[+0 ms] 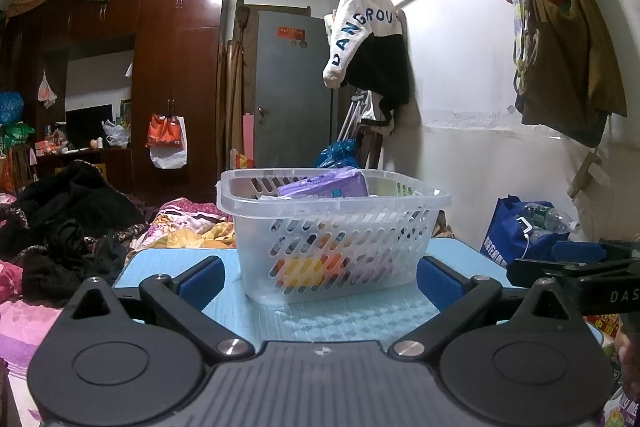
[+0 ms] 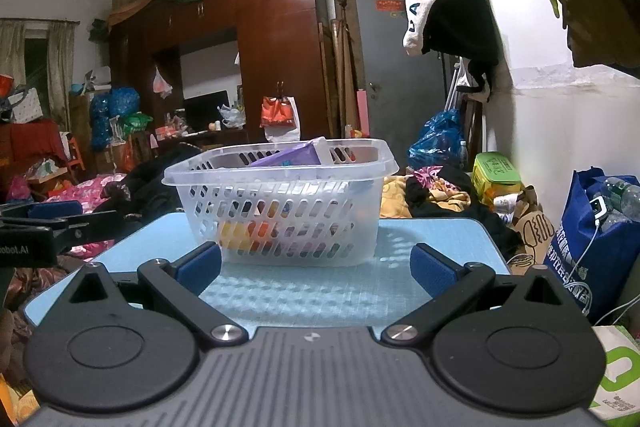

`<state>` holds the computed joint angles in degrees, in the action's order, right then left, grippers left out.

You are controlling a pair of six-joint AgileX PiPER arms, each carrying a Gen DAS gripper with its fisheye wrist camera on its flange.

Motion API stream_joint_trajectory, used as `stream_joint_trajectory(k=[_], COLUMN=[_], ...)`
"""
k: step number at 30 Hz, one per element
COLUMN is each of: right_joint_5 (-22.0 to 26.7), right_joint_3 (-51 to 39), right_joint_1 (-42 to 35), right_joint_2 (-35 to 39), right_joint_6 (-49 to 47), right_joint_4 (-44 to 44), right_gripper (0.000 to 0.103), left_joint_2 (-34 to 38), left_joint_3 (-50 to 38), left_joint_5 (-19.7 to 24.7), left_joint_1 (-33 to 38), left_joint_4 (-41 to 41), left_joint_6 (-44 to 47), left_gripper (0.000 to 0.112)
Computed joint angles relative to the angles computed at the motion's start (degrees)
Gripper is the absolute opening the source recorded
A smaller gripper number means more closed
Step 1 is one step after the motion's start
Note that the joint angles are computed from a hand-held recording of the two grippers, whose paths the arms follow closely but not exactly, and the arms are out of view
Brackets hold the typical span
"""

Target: Organize objects

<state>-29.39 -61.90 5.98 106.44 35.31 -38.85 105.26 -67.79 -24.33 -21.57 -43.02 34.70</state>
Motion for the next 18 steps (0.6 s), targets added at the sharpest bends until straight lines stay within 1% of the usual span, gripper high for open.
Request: stream_joint_trajectory(k=[10,18], right_joint_5=[0.0,0.0], right_joint_3=[0.0,-0.2], right_joint_1=[0.0,0.0], right_joint_2=[0.0,0.5], right_joint_6=[0.0,-0.3], right_joint_4=[-0.1,0.1], right_gripper=[0.103,0.103], left_joint_2=[0.1,0.4], left_joint_3=[0.1,1.0], left_joint_5=[-0.1,-3.2], left_joint_1=[-0.1,-0.7], left_joint_4=[0.7,0.7], left_joint_6=[-0.5,-1.2], left_gripper=[0.103,0.103])
